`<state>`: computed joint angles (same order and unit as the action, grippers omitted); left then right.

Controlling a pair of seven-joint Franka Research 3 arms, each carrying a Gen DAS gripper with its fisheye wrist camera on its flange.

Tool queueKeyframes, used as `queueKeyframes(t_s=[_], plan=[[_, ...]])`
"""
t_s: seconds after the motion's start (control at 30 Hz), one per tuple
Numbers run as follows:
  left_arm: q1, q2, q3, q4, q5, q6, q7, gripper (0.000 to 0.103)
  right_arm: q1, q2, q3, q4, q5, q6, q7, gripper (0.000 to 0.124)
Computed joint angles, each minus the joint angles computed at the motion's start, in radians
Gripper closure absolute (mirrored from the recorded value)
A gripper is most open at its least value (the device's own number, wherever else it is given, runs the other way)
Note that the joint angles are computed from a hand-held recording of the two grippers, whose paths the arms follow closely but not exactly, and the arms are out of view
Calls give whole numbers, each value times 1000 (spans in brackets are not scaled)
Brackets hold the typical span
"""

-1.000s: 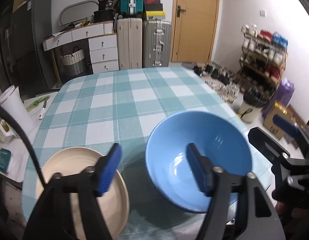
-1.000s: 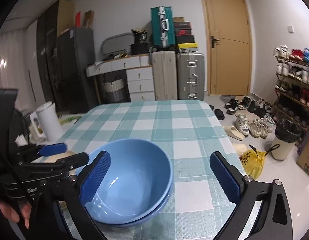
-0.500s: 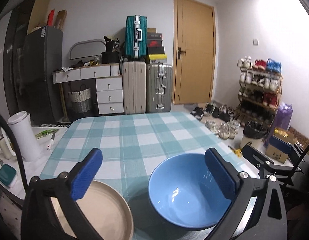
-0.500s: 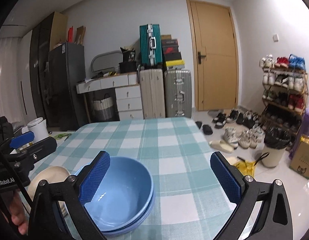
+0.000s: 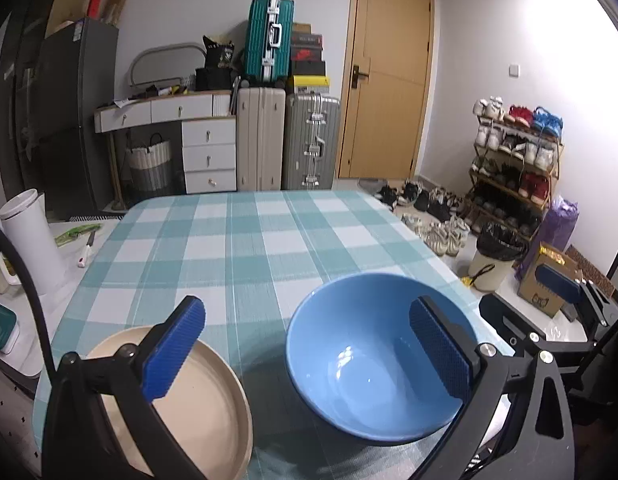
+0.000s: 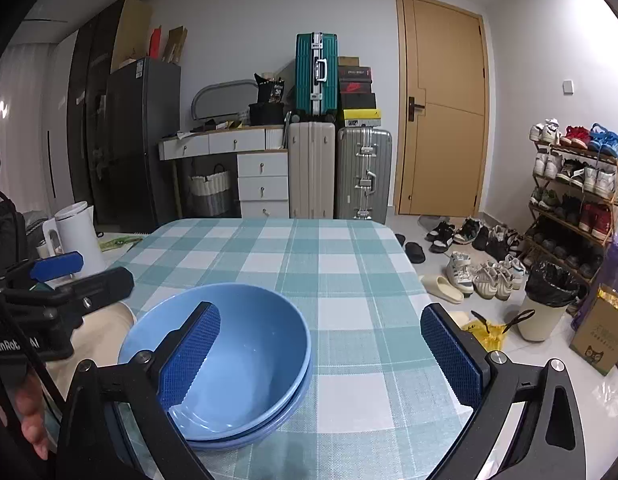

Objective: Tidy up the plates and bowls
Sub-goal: 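Move both open grippers back to the rims of the nested blue bowls, then close both grippers on opposite rims of the nested blue bowls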

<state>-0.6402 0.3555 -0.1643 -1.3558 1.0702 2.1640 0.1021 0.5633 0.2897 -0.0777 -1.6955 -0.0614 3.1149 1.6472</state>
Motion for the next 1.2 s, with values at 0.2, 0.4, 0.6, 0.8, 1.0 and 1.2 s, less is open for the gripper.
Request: queueKeyframes(t_s=[0.2, 0.4, 0.6, 0.8, 1.0, 1.2], plan=[[-29, 81, 0, 125, -70, -164, 111, 0, -79, 21, 91, 28, 78, -55, -73, 22], [65, 87, -19, 99, -364, -83, 134, 1, -151, 96, 163, 144, 204, -228, -113, 22], [89, 141, -28, 159, -483, -50, 226, 1, -218, 163, 243, 253, 402, -368, -189, 22], [54, 229, -1, 309, -526, -147, 326, 1, -240, 251, 259, 384, 525, -514, -174, 22], [100, 231, -11, 282, -636, -80, 340, 1, -287, 351, 299, 518, 664, -670, -156, 23], [92, 309, -9, 397, -687, -152, 441, 2, -303, 419, 307, 603, 733, -768, -116, 25]])
